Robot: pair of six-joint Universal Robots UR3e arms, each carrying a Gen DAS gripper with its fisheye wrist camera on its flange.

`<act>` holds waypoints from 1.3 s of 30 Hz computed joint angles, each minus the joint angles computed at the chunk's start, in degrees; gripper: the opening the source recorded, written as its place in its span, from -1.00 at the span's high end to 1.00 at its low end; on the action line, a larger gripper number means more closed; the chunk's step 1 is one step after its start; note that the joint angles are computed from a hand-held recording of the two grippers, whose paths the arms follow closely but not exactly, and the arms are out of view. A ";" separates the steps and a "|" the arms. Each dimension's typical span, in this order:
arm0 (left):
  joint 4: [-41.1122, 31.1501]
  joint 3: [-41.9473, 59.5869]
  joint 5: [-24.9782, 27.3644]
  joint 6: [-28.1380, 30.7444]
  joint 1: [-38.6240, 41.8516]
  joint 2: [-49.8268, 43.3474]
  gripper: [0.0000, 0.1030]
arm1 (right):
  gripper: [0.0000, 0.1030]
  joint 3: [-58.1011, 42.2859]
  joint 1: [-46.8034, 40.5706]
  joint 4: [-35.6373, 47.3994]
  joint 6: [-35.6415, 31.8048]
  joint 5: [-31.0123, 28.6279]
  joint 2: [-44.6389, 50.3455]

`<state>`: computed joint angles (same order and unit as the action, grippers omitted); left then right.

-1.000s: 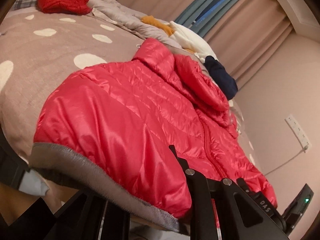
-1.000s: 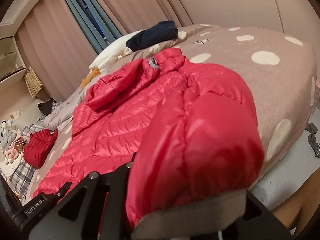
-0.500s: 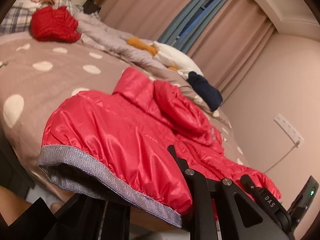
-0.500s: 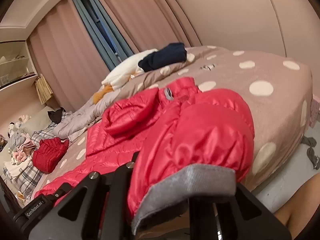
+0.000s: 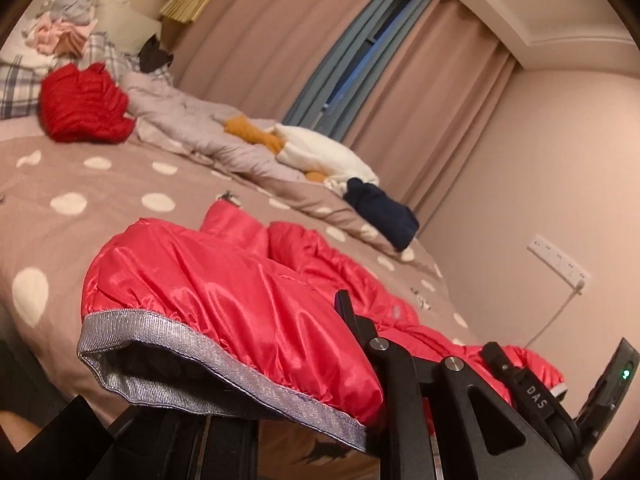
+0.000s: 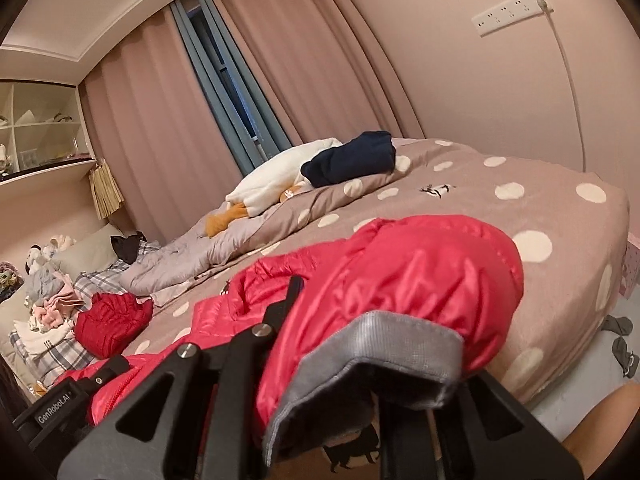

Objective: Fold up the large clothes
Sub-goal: 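Lift the hem and fold it over toward the hood with both grippers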

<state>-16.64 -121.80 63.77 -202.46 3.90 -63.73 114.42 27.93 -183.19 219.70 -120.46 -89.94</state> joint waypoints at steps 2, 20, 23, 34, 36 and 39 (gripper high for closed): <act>0.81 1.24 0.54 1.09 -0.56 -1.46 0.68 | 0.67 -1.31 -0.75 0.06 -1.05 0.17 0.41; 8.07 20.98 10.56 1.19 -8.11 -22.01 0.68 | 0.63 -17.48 -10.11 0.94 -16.10 8.30 9.25; 8.59 24.92 12.35 1.74 -9.24 -25.53 0.67 | 0.63 -20.32 -11.68 1.80 -16.75 10.20 10.61; -4.47 50.75 9.32 2.75 -7.66 -44.43 0.68 | 0.57 -39.87 -15.74 11.88 -19.46 13.62 24.16; -6.96 55.82 11.08 2.65 -8.45 -48.13 0.67 | 0.57 -46.83 -16.15 15.97 -20.82 13.37 28.41; -9.71 59.01 16.17 4.96 -10.49 -50.83 0.67 | 0.57 -52.96 -17.82 18.65 -22.02 16.44 32.89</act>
<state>-26.35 -62.79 79.93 -197.50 -6.59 -114.57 61.46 10.12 -164.54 197.68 -104.01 -57.06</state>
